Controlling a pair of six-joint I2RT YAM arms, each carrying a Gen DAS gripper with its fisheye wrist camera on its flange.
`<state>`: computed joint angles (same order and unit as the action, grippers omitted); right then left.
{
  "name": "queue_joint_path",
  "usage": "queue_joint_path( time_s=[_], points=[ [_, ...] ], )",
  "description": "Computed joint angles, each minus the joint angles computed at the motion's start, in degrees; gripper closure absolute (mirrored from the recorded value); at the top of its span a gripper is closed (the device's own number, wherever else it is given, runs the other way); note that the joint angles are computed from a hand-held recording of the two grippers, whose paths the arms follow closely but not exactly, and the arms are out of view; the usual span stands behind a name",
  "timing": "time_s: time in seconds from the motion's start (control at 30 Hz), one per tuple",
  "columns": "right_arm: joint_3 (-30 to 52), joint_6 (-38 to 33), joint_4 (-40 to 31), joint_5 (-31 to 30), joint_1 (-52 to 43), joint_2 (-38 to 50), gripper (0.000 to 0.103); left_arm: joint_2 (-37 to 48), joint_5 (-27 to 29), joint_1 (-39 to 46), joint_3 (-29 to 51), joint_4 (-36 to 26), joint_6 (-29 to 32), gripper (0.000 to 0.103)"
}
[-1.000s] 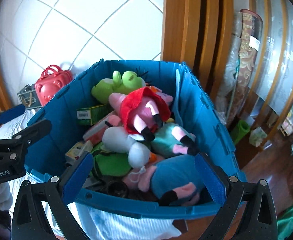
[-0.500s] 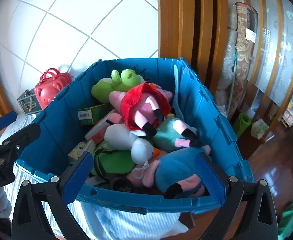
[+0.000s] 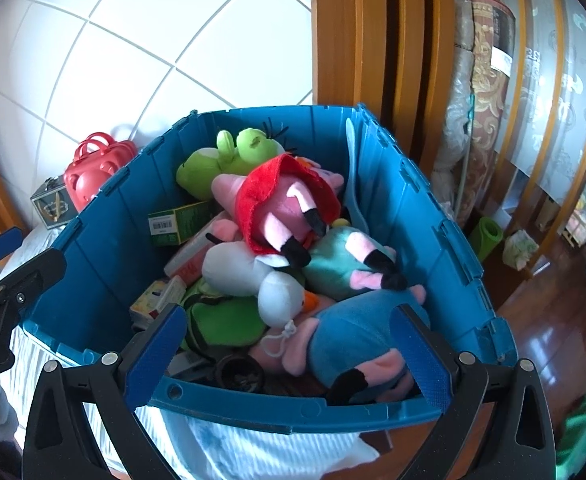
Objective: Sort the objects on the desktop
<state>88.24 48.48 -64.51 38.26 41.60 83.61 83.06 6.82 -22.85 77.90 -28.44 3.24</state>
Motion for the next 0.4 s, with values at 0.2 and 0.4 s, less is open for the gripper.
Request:
queue_joint_path(
  time_s=[0.2,0.4],
  points=[
    [-0.21,-0.22,0.04,-0.1,-0.44,-0.11,0.0,0.53,-0.69,-0.6,0.21,0.68,-0.33,0.005],
    [-0.15,-0.35,-0.08,-0.04,-0.65,-0.1,0.0,1.03,-0.95,-0.94,0.59,0.79,-0.44,0.005]
  ],
)
